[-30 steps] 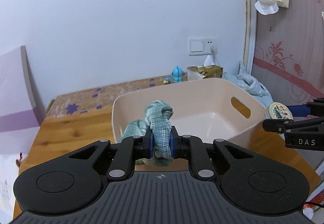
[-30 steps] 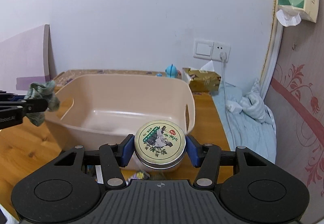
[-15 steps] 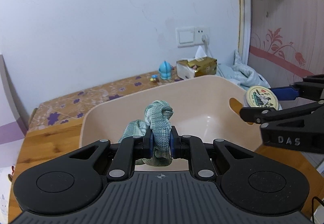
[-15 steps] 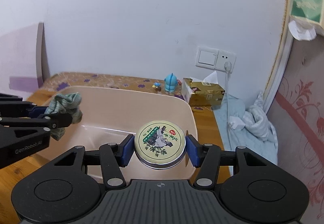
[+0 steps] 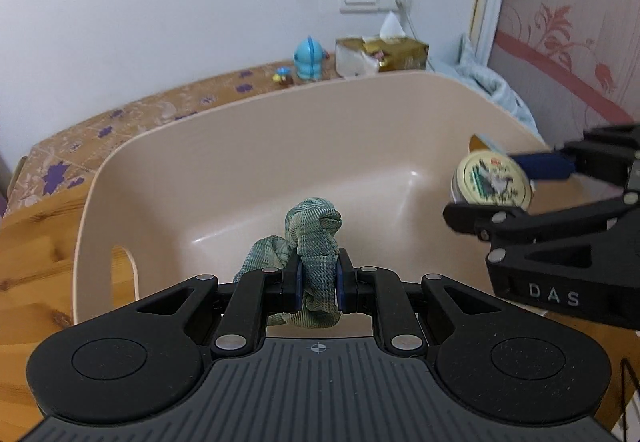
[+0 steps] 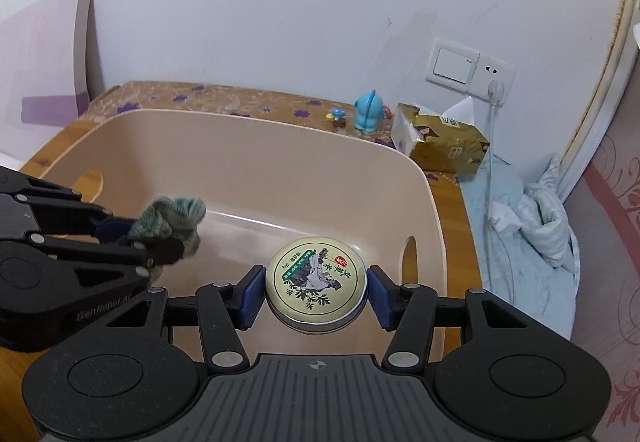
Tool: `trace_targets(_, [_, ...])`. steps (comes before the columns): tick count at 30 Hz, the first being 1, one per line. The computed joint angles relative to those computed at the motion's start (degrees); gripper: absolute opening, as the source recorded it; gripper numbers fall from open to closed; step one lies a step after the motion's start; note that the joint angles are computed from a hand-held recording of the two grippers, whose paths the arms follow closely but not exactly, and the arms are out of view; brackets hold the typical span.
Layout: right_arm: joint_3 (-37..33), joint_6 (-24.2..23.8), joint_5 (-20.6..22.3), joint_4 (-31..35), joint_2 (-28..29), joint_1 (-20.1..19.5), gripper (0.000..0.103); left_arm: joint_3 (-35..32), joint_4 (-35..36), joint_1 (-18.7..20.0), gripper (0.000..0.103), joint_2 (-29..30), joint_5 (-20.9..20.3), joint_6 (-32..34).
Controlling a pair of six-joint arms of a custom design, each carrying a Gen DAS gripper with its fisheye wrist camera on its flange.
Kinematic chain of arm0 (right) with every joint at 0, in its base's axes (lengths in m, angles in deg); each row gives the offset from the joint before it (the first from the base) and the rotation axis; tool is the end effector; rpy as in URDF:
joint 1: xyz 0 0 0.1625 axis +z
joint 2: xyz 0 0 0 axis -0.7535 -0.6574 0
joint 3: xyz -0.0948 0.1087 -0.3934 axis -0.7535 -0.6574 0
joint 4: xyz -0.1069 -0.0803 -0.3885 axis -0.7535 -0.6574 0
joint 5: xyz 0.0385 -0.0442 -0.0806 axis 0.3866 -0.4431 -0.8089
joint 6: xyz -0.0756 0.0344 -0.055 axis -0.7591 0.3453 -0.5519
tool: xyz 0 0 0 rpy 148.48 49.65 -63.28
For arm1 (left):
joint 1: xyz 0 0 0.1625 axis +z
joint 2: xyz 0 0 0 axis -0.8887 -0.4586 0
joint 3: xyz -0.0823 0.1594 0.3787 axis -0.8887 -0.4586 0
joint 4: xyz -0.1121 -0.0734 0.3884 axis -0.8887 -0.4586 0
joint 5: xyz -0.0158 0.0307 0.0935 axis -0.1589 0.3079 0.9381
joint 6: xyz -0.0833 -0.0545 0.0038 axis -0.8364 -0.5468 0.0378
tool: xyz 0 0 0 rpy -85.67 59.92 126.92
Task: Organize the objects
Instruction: 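Carry scrunchie and tin over the bin and open both tools to drop them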
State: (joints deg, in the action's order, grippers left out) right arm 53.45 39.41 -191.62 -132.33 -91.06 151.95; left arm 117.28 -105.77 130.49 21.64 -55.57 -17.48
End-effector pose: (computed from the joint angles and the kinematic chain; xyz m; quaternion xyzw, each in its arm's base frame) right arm 0.2518 -0.7280 0.0203 0.3120 -0.8419 0.2885 0.3327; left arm -0.0800 -0.7203 0.1634 0.2366 0.8651 -0.2939 0.3305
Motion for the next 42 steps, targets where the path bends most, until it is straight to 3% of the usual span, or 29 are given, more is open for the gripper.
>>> trace_targets(9, [-3.0,1.6,-1.8,6.0,1.2,-0.6,0.053,-3.1,5.5,0.7,0.017,1.2,0.6,-2.1])
trace_targets(11, [-3.2,1.6,-2.1,6.6,1.2,-0.5,0.057,-3.0,5.5,0.7,0.027,1.1,0.7,-2.6])
trace_targets(13, [-3.5,1.3,-2.1,6.7,1.2,-0.5,0.059,-2.9,4.3,0.6,0.049,1.1,0.8,-2.4])
trace_targets(18, [-2.6,-0.4,-3.1,3.5,1.1,-0.2,0.067,-1.5,-2.6,-0.1,0.070,1.6,3.0,1.3])
trace_targets(21, [-0.6,-0.5,-2.5,1.3,-0.1,-0.1,0.077,-0.1,-5.3,0.0,0.082,0.7,1.4,0.5])
trace_targets(26, [3.7,-0.4,-0.9,-2.6,-2.8,0.2,0.086,2.2,-8.8,-0.8,0.083,-0.4,1.2,1.7])
trace_targets(29, [5.8,-1.8,-1.2,-5.9,-3.7,0.7,0.097,3.8,-11.7,-1.3,0.086,-0.9,1.4,3.0])
trace_targets(42, [13.8,-6.1,-1.5,-13.3,-7.2,2.0,0.103,10.7,-18.5,-3.4,0.089,-5.0,2.7,2.8])
